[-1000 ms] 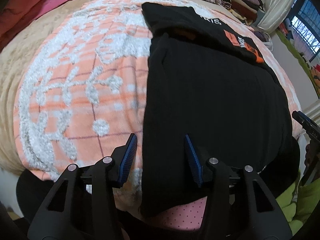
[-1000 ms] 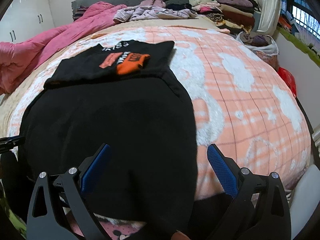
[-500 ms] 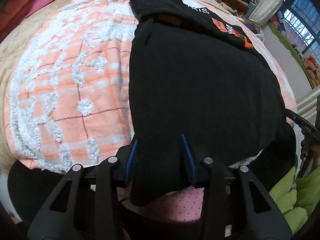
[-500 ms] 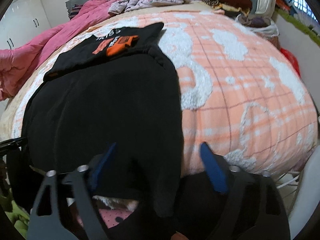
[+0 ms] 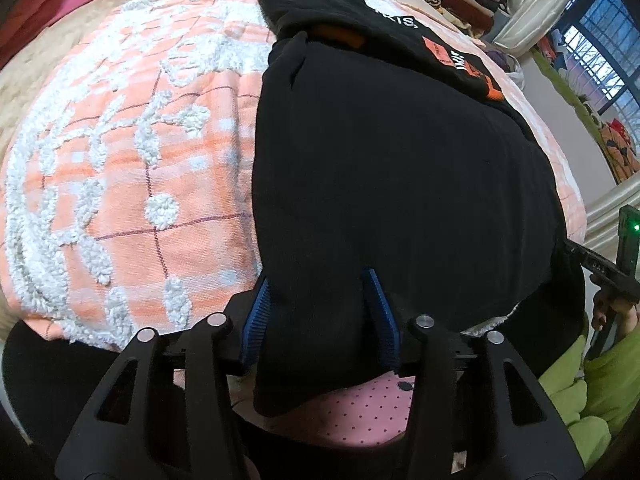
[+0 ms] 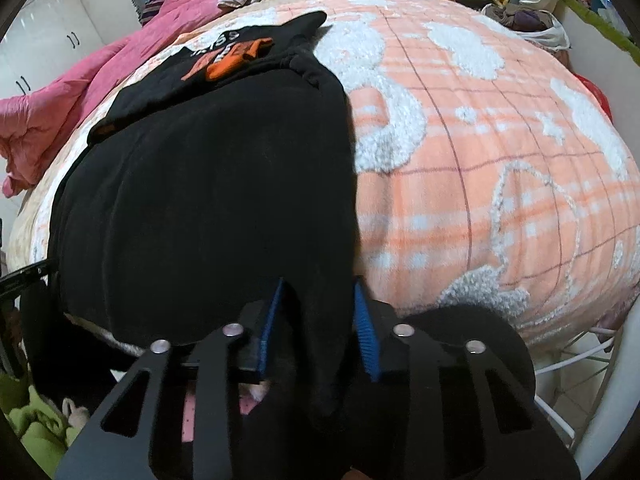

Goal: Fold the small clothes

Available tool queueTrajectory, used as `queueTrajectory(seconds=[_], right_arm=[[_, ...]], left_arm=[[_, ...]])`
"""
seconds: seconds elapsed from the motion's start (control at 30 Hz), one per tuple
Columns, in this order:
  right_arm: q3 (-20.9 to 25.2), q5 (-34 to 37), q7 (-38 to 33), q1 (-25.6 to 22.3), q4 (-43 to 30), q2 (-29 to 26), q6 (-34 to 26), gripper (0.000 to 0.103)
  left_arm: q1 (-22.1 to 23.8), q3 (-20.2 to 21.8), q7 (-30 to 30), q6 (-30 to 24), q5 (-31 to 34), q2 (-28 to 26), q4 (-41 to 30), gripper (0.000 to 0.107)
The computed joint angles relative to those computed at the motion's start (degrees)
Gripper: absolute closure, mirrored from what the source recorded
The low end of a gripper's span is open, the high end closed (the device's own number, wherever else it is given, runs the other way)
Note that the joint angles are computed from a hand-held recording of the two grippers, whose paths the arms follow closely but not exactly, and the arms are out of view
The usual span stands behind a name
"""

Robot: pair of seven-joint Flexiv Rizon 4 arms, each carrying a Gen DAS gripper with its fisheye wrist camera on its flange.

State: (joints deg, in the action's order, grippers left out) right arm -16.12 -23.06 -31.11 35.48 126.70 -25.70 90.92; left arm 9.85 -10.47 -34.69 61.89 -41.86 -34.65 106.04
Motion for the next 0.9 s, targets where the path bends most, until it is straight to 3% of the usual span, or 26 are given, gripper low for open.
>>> queueTrajectory(seconds=[0.03,0.07,0.1,0.23,0.33,0.43,0.57,0.7,0.9], right_arm=[[0.7,0.0,-0.5,-0.5,0.2,0.3,-0.2,0.077],[1.7,0.0,-1.1,-1.3,0.1,0.3,-0.3,0.09],[4.1,0.4,-2.3,-3.3,-0.2,0.3,-0.1,0.095],[6.3,0.7,-4.7,-4.9,-0.5,0.6,0.2,0.095],[7.9,1.8,-6.3,-6.4,-0.7,0.8,2.5,0.095],[9.1,3.9,-8.3,-7.5,-1.1,1.0,4.9,0.095],[14.0,7.4,-11.1,-11.8,-3.1,0.6,7.4,0.095],[16.8,10.7,-13.4,-14.5,-4.8,0.1,11.5,0.095],[17.7,13.5,-16.8,-16.6,-9.8,-1.1,15.2,0.096]], left_arm=[[0.1,-0.2,0.4,0.1,-0.1,0.0,0.1,0.063],[-0.2,-0.1,0.2,0.4,0.1,-0.1,0.0,0.063],[-0.4,0.0,0.2,0.7,0.5,-0.1,0.1,0.063],[-1.3,0.9,-1.4,2.8,2.5,0.1,0.3,0.088],[-0.2,0.1,-2.0,2.3,1.8,0.5,0.3,0.099],[1.0,-1.7,-0.1,2.8,-0.8,1.9,1.2,0.102],[2.4,-4.8,5.9,3.6,-7.9,4.3,2.1,0.102],[1.1,-4.2,8.5,3.3,-12.6,4.7,-0.2,0.102],[-0.9,-3.3,7.9,4.6,-14.8,2.5,-5.2,0.102]])
